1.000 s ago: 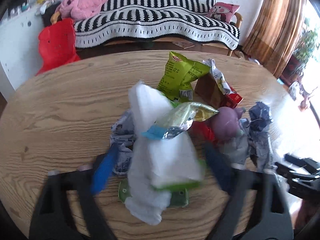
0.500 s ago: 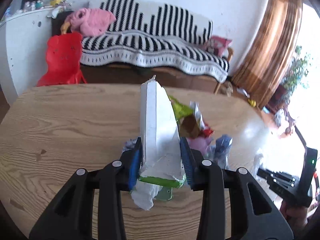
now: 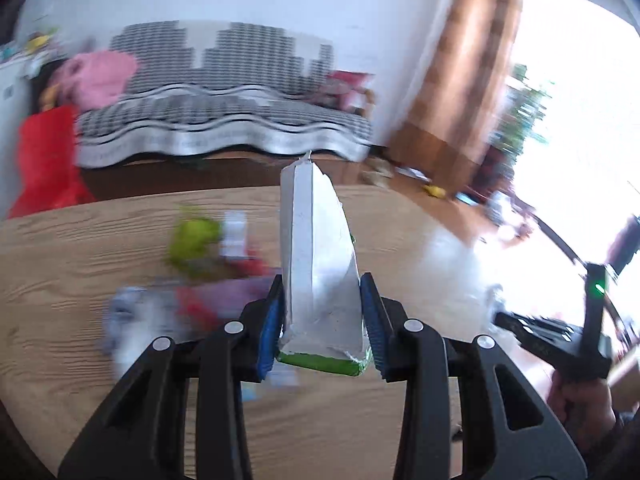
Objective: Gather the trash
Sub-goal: 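Move both grippers over the bin and release the tissue box and plastic bag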
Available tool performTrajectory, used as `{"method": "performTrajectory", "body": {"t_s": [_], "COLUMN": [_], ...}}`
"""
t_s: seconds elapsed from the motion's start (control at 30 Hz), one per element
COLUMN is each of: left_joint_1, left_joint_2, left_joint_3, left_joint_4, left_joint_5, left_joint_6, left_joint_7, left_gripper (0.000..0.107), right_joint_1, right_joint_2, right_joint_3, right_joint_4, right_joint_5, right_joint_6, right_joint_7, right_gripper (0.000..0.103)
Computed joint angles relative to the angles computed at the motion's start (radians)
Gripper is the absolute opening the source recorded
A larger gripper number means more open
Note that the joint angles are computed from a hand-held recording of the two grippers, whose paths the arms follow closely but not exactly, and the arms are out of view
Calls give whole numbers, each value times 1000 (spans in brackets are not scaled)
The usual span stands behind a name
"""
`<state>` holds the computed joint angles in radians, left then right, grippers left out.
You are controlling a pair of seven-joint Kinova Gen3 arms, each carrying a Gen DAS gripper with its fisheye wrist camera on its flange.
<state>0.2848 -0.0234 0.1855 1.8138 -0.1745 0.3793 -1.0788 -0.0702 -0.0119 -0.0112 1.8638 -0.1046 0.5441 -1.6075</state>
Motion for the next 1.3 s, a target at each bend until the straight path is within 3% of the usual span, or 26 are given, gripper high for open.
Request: {"method": "performTrajectory", "body": {"t_s": [0.17,0.4,0.53,0.73,0.93,1.13,1.17,1.23,1.27,1.3], "left_joint_1": [121,259,353,420,429,461,461,467,471,471], "left_joint_2": [98,307,414,505,566,578,580,584,587,590], "left_joint_3": [57,126,102,66,46,18,18,13,11,12], "left_joint_4": [-58,-217,-314,-425,-524,-535,-539,-543,-551,-555], "left_joint_5": [2,119,138,159,185,177,176,171,168,167], "left_joint_6": [-36,48,110,177,244,253,256,260,265,268], "left_joint_7": [-47,-210,-251,-296,-323,-308,-308,-301,-296,-297], "left_gripper": [37,37,37,37,37,37,37,37,37,37], "right_joint_1": [117,305,415,492,511,518,518,526,519,524], "right_joint_2": [-31,74,191,303,313,297,295,287,275,258], "right_joint_3": [106,199,186,156,129,124,126,126,131,128], "right_joint_4": [59,61,31,-8,-15,-7,-10,-7,0,12], "right_joint_5": [-52,-95,-156,-150,-182,-215,-216,-227,-228,-237], "right_joint_6": [9,118,214,274,277,290,293,289,276,256], "right_joint_7": [75,171,279,316,313,321,317,325,321,332], "right_gripper": [9,9,9,9,9,9,13,40,66,72]}}
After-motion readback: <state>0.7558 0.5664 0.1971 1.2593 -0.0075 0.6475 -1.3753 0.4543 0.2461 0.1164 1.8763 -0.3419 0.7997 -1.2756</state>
